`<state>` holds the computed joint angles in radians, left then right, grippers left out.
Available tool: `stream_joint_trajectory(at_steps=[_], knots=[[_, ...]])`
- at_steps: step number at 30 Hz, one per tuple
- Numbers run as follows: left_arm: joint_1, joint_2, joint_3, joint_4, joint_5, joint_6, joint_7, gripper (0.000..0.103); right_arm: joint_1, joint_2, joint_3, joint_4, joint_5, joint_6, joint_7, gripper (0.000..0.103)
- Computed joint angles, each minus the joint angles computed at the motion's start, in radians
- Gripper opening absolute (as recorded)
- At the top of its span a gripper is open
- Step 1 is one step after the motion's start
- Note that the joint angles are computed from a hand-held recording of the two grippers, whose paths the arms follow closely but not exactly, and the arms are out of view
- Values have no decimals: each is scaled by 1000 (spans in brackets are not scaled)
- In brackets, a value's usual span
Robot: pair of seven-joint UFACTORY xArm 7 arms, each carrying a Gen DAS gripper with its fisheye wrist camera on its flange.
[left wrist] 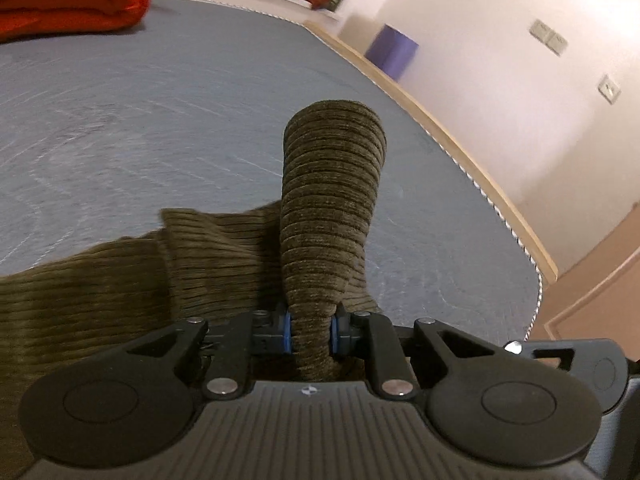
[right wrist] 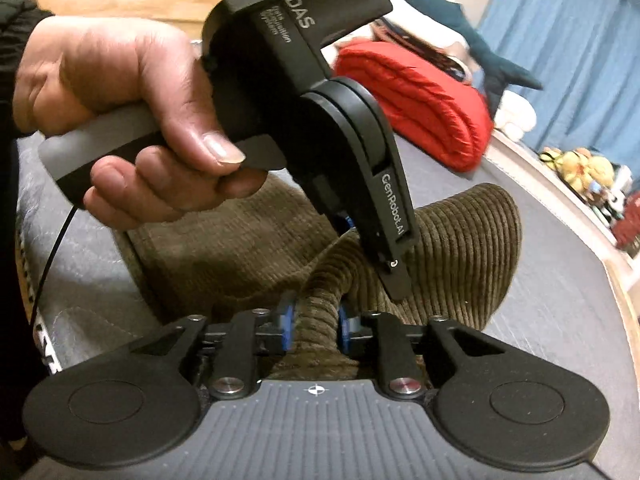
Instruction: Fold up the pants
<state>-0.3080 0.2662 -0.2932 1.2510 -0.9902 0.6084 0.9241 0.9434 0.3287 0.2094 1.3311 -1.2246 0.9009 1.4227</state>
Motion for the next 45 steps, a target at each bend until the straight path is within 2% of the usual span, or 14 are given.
stream_joint_trajectory(at_steps=[2, 5, 8, 12, 16, 19, 22, 24, 26, 34, 37, 40, 42, 45], knots=[[25, -12, 13, -10, -29, -5, 5, 18, -23, -28, -2, -19, -19, -93, 27, 46], [68, -38, 47, -32, -68, -17, -13, 18, -84, -101, -9, -76, -98, -328, 110, 59], [113, -71, 86, -62, -114, -52, -36, 17, -143, -164, -18, -117, -291, -522, 332, 73], [164, -120, 136, -102, -140, -114, -55, 17, -196, -188, 4, -129, -444, -483, 595, 77], [205, -137, 187, -112, -48, -132, -151, 18, -232, -152, 25, -129, -383, -346, 756, 82], [216, -119, 213, -120, 102, -196, -296, 38, -247, -88, 10, -113, -329, -335, 883, 82], [266, -95, 210, -107, 120, -233, -344, 51, -258, 2, -16, -59, -254, -406, 890, 83], [297, -74, 196, -80, 99, -183, -355, 77, -242, 45, -37, -34, -251, -451, 900, 86], [313, -48, 189, -53, 122, -125, -359, 93, -235, 83, -60, -9, -238, -502, 902, 88], [337, 120, 157, 80, 269, 24, -404, 94, -274, 251, -119, 129, -88, -769, 822, 93], [370, 182, 126, 140, 253, 85, -369, 93, -254, 288, -160, 171, -79, -832, 811, 87], [368, 201, 112, 142, 264, 70, -334, 90, -248, 310, -154, 199, -8, -809, 695, 68], [362, 191, 110, 130, 275, 52, -330, 83, -206, 306, -208, 202, -19, -821, 723, 47], [360, 165, 109, 117, 272, 46, -353, 69, -120, 276, -327, 186, -82, -863, 833, 27]])
